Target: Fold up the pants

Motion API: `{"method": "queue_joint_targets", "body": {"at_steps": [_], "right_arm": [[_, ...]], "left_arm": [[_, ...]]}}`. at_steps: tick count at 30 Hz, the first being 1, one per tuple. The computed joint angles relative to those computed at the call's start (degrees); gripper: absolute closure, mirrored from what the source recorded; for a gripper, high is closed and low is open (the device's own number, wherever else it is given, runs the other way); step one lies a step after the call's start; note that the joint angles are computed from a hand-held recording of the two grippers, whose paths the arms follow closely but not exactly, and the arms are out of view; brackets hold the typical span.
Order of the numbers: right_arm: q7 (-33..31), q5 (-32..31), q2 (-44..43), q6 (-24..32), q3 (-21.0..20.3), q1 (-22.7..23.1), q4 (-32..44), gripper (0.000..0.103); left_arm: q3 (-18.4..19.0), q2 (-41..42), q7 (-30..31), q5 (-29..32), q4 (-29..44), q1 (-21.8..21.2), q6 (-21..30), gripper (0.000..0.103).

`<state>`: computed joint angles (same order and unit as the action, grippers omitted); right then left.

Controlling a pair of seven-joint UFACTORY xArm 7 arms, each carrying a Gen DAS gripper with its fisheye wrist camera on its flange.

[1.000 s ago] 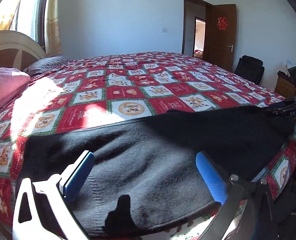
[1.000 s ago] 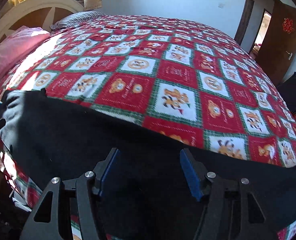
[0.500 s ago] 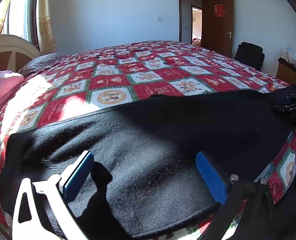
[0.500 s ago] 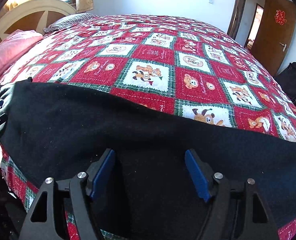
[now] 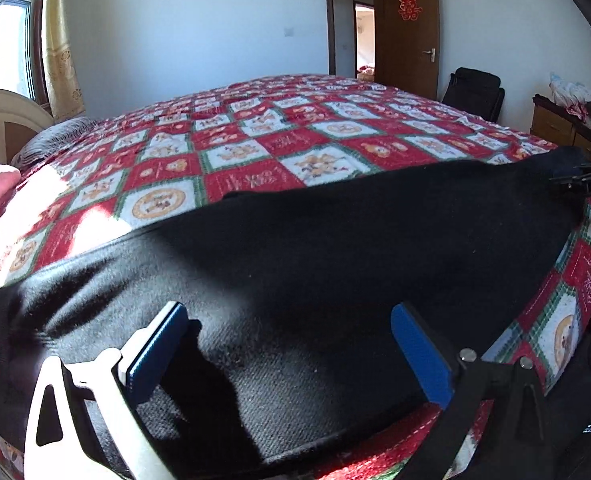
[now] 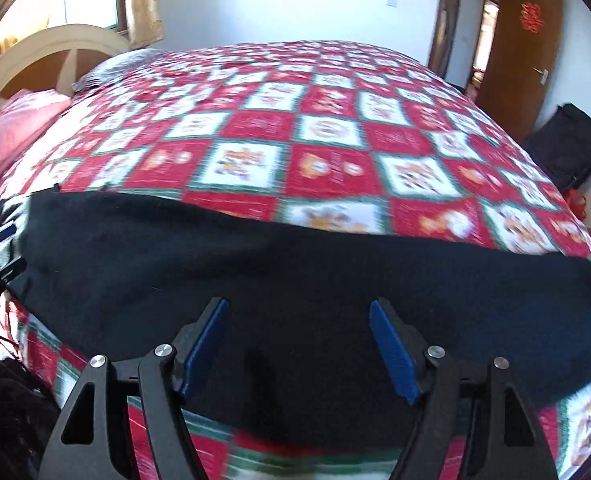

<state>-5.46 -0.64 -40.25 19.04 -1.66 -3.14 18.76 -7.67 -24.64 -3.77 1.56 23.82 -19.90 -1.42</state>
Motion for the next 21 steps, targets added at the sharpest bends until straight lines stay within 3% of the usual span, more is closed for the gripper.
{"method": "queue_joint_targets", "body": {"at_steps": [3,6,10,12,14,18,21], "right_arm": [[-5.84,3.77,0.08,-2.18,-7.39,4.40,-0.55,0.029],[-11.37,9.60,-4.30,2.03,-14.20,8.69,0.98,0.029],[-13.47,12.96,-8.77,3.68,-17.93,2.28,3.17,0.029],[-12.62,15.71,-8.92,4.58,-21.16,-1.58,5.29,0.029],[-12.00,15.87,-8.25,4.91,-21.63,-6.34,6.43,0.029],[-14.86,17.02,-5.93,7.11,-24.44,-8.58,8.15,0.029],[-17.83,19.35,-3.16,7.98,-25.95,-7.30,8.96,0.029]], "left_arm": [[-1.60,-0.88,-0.68,0.57,-0.77,1.28,-0.76,0.000],[0.40,-2.26,-0.31,0.09,-1.22,-0.71,-0.32,0.000],[-3.65,-3.19,-2.06,1.15,-2.30,3.87,-1.53,0.000],[-2.69,-3.01,-2.63,0.95,-2.62,3.33,-1.82,0.000],[-3.17,-3.01,-3.40,1.07,-2.63,4.17,-1.73,0.000],[-3.40,-3.10,-4.24,1.48,-2.70,4.69,-1.84,0.000],[-3.90,-3.04,-4.71,1.88,-2.93,5.23,-1.97,0.000]]}}
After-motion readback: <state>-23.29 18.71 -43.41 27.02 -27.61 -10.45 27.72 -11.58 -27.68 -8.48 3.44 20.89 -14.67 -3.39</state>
